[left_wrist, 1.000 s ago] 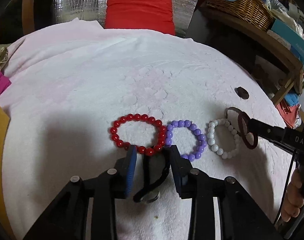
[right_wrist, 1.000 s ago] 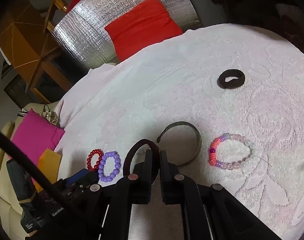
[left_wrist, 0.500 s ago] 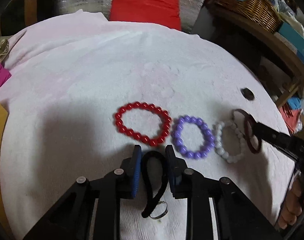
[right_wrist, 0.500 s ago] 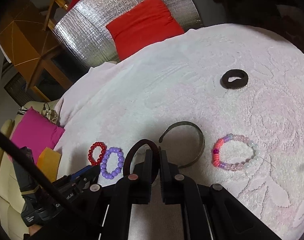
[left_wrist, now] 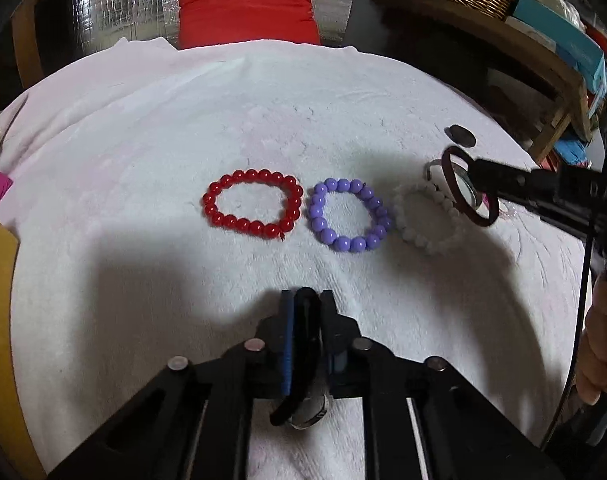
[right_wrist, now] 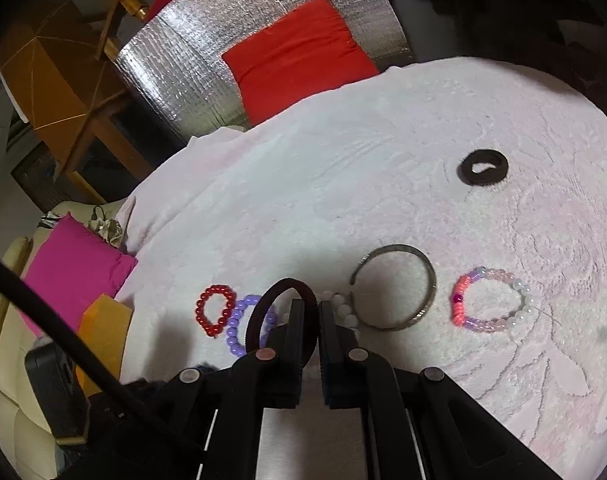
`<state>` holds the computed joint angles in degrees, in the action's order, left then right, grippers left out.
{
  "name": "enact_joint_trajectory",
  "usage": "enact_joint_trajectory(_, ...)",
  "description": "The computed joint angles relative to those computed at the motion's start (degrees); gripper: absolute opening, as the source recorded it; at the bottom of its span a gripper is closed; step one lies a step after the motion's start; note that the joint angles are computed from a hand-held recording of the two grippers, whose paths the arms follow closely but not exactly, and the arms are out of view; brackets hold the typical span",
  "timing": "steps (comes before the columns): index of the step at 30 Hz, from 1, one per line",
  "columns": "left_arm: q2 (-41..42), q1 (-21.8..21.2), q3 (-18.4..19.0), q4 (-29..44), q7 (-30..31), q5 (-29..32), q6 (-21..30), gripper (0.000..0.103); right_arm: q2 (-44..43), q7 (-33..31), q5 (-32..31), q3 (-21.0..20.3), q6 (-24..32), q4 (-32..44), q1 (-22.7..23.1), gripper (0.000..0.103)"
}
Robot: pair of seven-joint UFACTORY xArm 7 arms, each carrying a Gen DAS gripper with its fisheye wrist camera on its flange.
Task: Organize jewelry
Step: 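Carry both rings over the orange box and open both tools to drop them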
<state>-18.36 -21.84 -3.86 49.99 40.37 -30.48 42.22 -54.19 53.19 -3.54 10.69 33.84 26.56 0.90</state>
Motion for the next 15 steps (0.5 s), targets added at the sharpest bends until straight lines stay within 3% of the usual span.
enact_joint_trajectory(8, -4.9, 1.3, 2.1, -1.6, -0.7, -1.1, 0.2, 0.006, 2.1, 0.6, -0.6, 1.9, -0.8, 2.5, 0.8, 0.007)
enact_joint_trajectory(15, -17.7, 2.1, 7.2, -5.7, -0.3, -3.9, -0.6, 0.005, 7.4, 1.6, -1.1, 4.8, -5.8, 6.4, 3.2, 0.008)
